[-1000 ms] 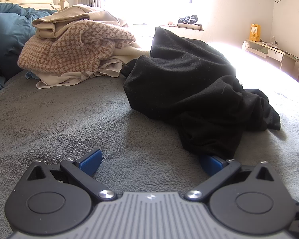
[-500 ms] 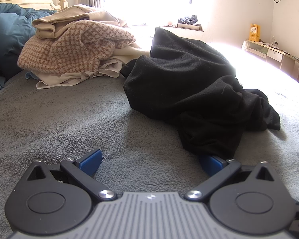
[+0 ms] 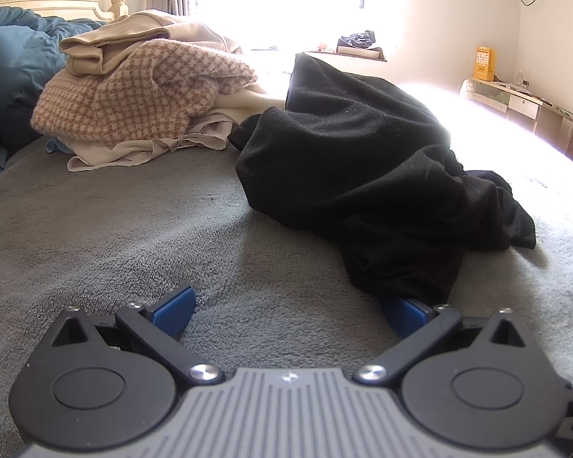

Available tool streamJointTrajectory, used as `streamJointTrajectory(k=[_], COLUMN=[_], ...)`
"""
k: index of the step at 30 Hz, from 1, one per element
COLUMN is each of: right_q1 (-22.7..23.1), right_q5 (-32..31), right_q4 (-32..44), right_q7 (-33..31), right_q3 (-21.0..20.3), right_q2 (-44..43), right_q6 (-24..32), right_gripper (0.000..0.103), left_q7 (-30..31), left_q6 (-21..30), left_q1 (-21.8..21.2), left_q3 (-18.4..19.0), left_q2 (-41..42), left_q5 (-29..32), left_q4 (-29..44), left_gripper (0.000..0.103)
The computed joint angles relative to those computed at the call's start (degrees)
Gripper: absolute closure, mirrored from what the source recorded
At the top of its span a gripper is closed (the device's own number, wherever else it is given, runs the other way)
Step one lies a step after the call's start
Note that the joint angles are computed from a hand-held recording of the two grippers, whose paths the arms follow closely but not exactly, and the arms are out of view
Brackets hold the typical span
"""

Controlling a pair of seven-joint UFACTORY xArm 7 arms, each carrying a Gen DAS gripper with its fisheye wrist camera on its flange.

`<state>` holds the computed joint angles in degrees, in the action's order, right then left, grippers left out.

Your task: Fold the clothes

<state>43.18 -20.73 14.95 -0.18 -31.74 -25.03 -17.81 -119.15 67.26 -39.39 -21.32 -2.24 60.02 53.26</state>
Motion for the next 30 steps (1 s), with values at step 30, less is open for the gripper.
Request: streamJointTrajectory(k=[30], right_q1=[1.42], right_q5=[0.36], right_q4=[0.06], right_q7=[-0.96], right_q3=[-1.48], right_q2=[-0.25], right_q6=[0.21], right_gripper=[0.001], left_q7=[-0.41], left_q6=[1.25], left_q1=[-0.61], left_q3=[0.29], left_q2=[0.79], left_q5=[-0.16], left_q4=[0.74], left_gripper=[0.000])
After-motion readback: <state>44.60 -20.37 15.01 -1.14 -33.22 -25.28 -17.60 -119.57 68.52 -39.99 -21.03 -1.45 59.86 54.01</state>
